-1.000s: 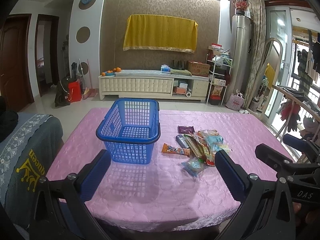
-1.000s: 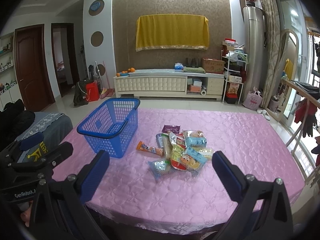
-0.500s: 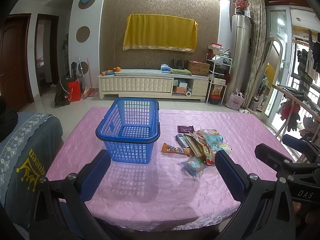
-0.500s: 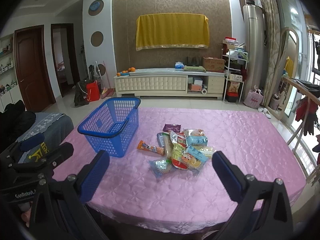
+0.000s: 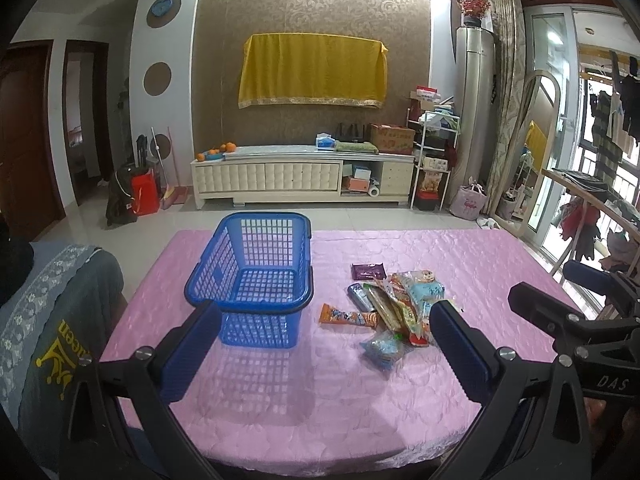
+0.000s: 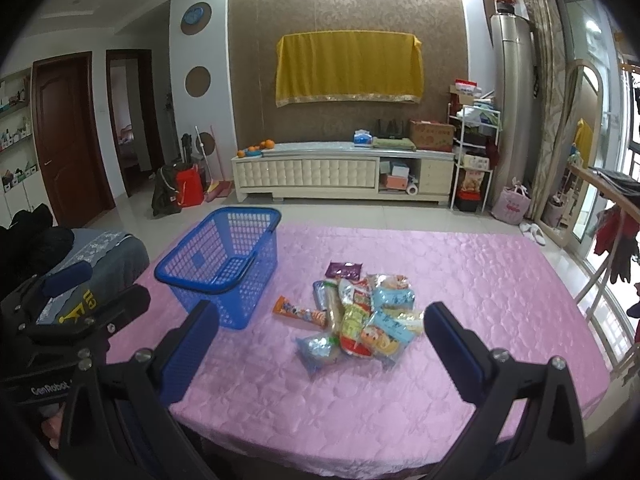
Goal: Organize snacks
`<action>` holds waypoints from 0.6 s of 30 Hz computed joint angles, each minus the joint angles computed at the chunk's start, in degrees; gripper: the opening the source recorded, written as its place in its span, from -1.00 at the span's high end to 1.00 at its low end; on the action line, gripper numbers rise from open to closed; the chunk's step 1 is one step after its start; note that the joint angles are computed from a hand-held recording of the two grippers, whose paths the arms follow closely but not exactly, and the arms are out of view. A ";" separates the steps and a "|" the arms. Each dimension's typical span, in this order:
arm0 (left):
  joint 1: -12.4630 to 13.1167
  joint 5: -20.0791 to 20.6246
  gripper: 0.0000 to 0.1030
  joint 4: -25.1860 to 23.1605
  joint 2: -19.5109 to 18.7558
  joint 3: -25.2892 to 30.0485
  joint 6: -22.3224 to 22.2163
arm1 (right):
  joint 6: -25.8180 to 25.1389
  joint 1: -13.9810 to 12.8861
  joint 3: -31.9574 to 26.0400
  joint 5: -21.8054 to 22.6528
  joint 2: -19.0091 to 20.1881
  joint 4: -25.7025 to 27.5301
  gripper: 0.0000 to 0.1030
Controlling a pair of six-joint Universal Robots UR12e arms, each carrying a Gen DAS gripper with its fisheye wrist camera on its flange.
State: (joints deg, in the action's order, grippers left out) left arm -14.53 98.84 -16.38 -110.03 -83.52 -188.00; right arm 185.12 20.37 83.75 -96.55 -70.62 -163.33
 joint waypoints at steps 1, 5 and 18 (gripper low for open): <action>-0.07 0.16 -1.00 -0.37 -0.34 0.50 0.04 | 0.07 -0.30 -0.31 0.72 0.14 0.38 -1.00; -0.29 -0.13 -1.00 -2.39 -2.05 3.11 -0.09 | 1.28 -1.64 -1.51 3.28 0.77 2.46 -1.00; -0.71 -5.85 -1.00 -11.85 -9.56 14.05 0.85 | 4.14 -5.63 -5.71 4.82 3.75 8.86 -1.00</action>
State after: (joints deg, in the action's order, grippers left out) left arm -15.24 93.00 -28.22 -119.60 -69.47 -187.15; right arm 189.26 14.74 78.04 -91.73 -66.86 -154.48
